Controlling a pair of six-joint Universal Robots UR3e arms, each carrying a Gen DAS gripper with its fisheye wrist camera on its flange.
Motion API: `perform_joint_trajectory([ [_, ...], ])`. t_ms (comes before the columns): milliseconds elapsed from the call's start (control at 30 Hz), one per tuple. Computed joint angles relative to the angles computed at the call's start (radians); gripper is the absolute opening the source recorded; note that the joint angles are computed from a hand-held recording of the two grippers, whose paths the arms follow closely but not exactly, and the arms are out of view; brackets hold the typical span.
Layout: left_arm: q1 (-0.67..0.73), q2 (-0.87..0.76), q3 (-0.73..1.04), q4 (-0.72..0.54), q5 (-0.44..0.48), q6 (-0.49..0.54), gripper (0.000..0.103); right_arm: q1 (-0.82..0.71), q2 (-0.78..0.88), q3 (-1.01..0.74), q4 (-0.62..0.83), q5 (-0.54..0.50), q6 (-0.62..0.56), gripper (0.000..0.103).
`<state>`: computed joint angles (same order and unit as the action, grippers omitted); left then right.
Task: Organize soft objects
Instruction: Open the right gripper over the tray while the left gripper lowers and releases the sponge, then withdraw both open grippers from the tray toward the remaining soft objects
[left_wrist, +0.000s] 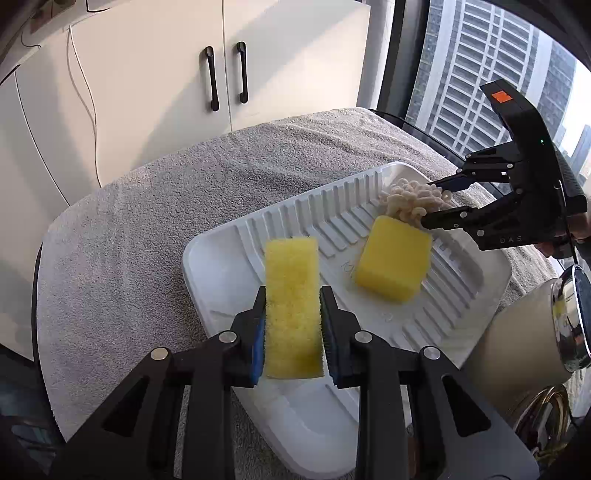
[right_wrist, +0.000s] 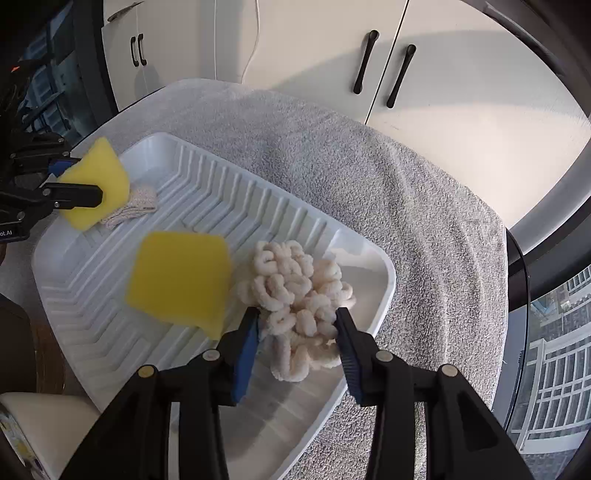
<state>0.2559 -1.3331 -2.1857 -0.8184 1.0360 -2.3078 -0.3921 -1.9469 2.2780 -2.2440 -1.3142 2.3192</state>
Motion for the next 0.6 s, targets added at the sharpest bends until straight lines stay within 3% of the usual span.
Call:
perform_joint_trajectory([
  [133,0.032,0.018,0.007,-0.056,-0.038,0.006,0.024,-0.007,-0.026,0.003,0.019,0.005,-0.003,0.045],
  [267,0.039,0.050,0.008,-0.142,-0.064,0.077,0.037,-0.015,-0.052,0.014,0.029,0.009,-0.013,0.045],
  [600,0.074,0.113,0.030,-0.235,-0.109,0.107,0.038,-0.064,-0.116,0.007,0.101,0.046,-0.042,0.045],
])
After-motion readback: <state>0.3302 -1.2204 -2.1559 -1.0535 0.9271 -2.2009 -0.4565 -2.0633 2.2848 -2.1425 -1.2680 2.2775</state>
